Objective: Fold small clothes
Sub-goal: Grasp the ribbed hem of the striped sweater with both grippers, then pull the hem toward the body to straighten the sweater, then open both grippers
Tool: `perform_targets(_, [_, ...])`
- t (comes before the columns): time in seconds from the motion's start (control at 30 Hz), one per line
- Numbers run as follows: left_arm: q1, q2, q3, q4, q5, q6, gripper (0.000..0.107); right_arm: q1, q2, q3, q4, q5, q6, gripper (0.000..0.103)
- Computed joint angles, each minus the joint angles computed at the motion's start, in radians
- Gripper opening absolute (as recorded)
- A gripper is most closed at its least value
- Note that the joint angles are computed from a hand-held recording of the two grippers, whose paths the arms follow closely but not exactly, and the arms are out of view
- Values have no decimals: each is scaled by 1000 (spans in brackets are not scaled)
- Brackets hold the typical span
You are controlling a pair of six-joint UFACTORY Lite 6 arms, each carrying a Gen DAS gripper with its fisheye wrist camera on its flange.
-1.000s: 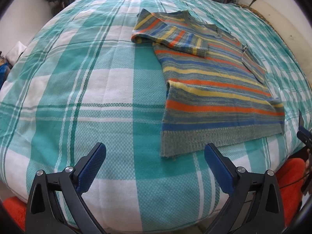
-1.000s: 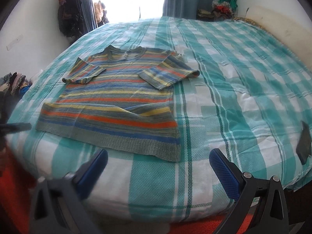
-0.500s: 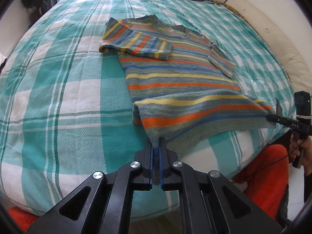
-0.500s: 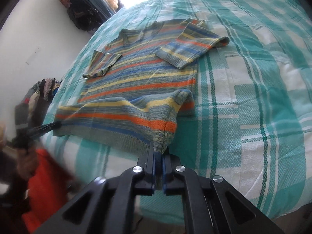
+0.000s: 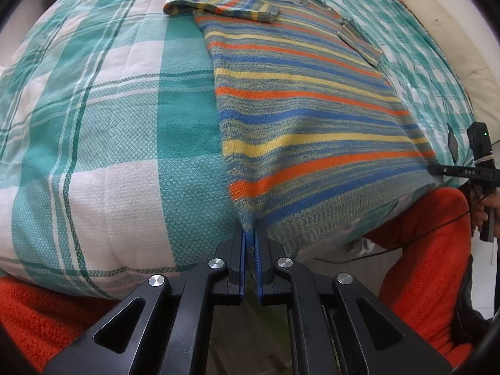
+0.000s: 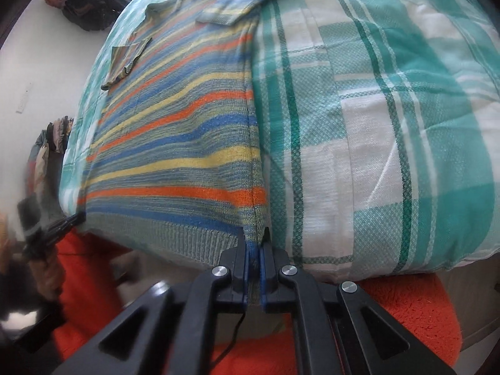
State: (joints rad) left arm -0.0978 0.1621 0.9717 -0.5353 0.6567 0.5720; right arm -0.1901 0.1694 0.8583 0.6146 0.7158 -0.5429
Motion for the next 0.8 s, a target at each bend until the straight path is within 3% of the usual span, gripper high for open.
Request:
perform_targets(0.13, [18, 6, -6, 6, -11, -22, 3, 66, -11, 11, -99, -33, 99, 5])
perform_targets(0.27, [-61, 14, -47, 147, -114, -164, 3, 146, 55, 13, -176, -127, 202, 5])
perform_targets(0.4, [-106, -74, -116, 353, -140, -347, 16, 178, 35, -17, -228, -182, 284, 6])
perform_targets(0.47, [-105, -174, -184, 489, -137, -457, 23, 195, -18, -43, -293, -172, 363, 25])
perform_targets(0.6, [-78, -354, -219, 596, -87, -519, 27, 239, -241, -130, -539, -128, 579, 28])
perform_targets(0.63, [-83, -365, -186, 585, -81, -510, 30, 253, -300, -138, -586, -117, 626, 28])
perform_targets(0.7, [-111, -360, -112, 563, -108, -506, 61, 299, -371, -115, -648, -105, 704, 29])
perform_targets(0.77, [-182, -295, -29, 577, -183, -559, 76, 360, -384, -66, -694, -124, 780, 38])
perform_targets(0.8, [-223, -253, 3, 611, -228, -608, 76, 393, -368, -38, -704, -149, 806, 42])
